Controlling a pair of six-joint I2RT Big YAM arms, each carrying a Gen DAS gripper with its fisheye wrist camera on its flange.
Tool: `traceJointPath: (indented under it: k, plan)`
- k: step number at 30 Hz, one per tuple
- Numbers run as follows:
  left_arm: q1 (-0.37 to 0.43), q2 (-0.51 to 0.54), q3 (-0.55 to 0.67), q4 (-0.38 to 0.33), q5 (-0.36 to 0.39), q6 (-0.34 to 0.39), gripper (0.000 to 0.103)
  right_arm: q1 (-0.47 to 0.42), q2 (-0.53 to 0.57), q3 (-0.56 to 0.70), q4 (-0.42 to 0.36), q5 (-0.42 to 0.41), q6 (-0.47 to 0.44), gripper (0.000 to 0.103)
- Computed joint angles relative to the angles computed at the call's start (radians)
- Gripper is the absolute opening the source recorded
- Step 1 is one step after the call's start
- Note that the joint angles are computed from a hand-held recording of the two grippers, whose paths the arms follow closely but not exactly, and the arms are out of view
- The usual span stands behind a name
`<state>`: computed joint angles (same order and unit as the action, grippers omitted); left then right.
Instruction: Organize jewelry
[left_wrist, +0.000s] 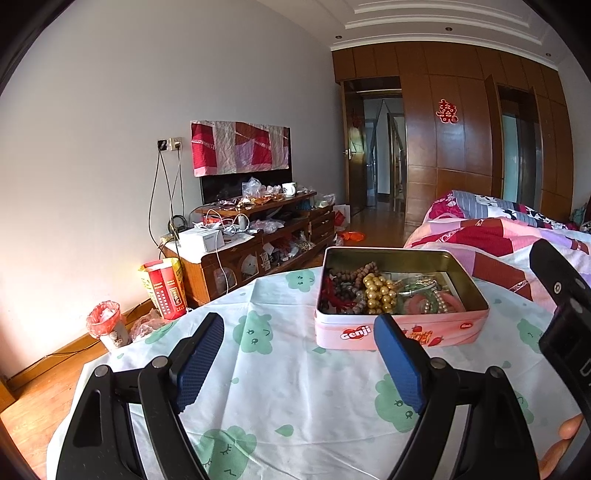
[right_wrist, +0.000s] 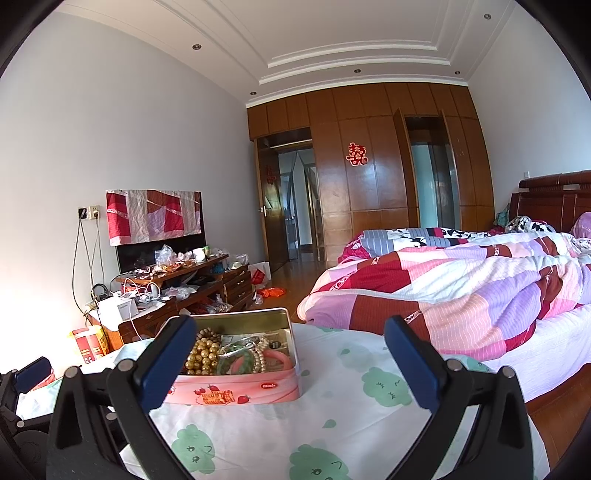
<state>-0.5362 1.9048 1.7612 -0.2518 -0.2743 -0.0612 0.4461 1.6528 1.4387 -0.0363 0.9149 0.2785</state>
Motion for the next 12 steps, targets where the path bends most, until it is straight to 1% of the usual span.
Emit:
traceJointPath:
  k: [4, 7, 10, 12]
  plan:
    - [0.004, -0.006, -0.011, 0.012, 0.020, -0.004, 0.084, 0.000, -0.001, 0.000, -0.002, 0.000, 0.001, 0.103]
    - [0.005, -0.009, -0.015, 0.015, 0.022, -0.003, 0.084, -0.002, -0.001, 0.000, -0.007, -0.001, 0.005, 0.103]
    - [0.007, -0.009, -0.011, 0.001, 0.025, -0.005, 0.084, -0.005, -0.010, -0.012, -0.025, 0.004, 0.030, 0.103]
    - [0.009, -0.011, -0.010, -0.007, 0.025, -0.011, 0.084, -0.010, -0.014, -0.015, -0.054, 0.013, 0.070, 0.103]
